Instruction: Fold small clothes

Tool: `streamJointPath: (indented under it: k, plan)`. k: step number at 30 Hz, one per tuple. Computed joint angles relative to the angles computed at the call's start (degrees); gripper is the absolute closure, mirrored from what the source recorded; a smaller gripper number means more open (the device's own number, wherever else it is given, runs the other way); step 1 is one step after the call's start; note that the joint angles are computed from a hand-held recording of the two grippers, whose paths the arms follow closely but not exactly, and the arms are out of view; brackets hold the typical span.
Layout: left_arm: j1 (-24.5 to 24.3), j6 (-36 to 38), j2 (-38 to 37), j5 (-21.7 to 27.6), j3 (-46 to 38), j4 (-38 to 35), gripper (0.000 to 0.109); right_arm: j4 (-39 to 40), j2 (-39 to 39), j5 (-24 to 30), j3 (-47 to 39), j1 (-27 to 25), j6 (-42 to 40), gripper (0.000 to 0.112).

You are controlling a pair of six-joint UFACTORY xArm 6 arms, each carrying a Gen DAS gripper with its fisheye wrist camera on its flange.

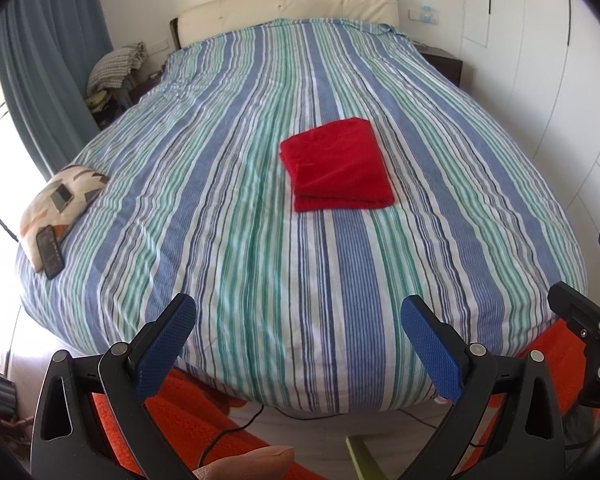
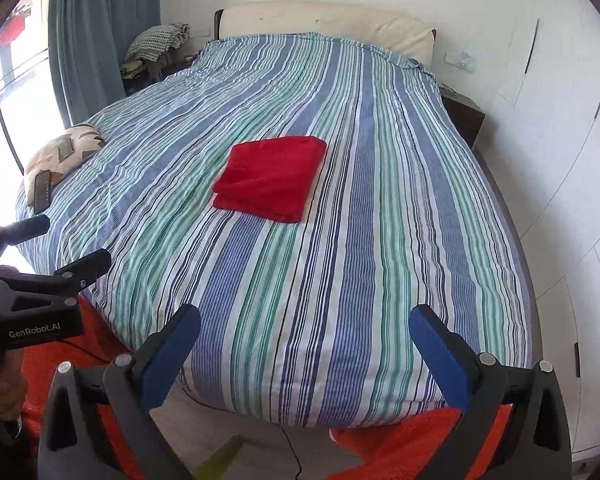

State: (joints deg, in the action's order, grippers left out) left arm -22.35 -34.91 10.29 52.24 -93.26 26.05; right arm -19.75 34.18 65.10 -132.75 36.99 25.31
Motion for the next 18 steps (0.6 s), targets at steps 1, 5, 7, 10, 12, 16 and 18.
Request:
streamJointPath:
  k: [1, 5, 7, 10, 12, 16, 18]
  plan:
    - [0.0, 0.0, 0.1, 0.1, -0.1, 0.0, 0.006, -0.1, -0.1, 0.0, 0.2, 0.0, 0.0, 0.01]
    - [0.1, 0.0, 0.4, 0.3, -0.5, -0.2, 0.006, 0.2, -0.1, 0.2, 0.3, -0.1, -0.2, 0.01]
    - [0.0, 0.1, 0.7, 0.5, -0.8, -0.4, 0.006, 0.3, 0.2, 0.5, -0.2, 0.0, -0.3, 0.01]
    - [0.0, 0.4, 0.9, 0.4, -1.0, -0.8, 0.006, 0.3, 0.4, 0.6, -0.4, -0.1, -0.2, 0.01]
    - [0.0, 0.4, 1.0, 0.3, -1.0, -1.0, 0.006, 0.3, 0.4, 0.6, -0.5, -0.1, -0.3, 0.01]
    - [0.3, 1.4, 0.9, -0.2, -1.0, -3.1, 0.006, 0.8, -0.1, -0.6, 0.9, -0.4, -0.1, 0.01]
    - [0.6, 1.6, 0.5, -0.9, -0.4, -4.2, 0.006, 1.1, 0.2, -0.6, 0.6, -0.5, -0.2, 0.01]
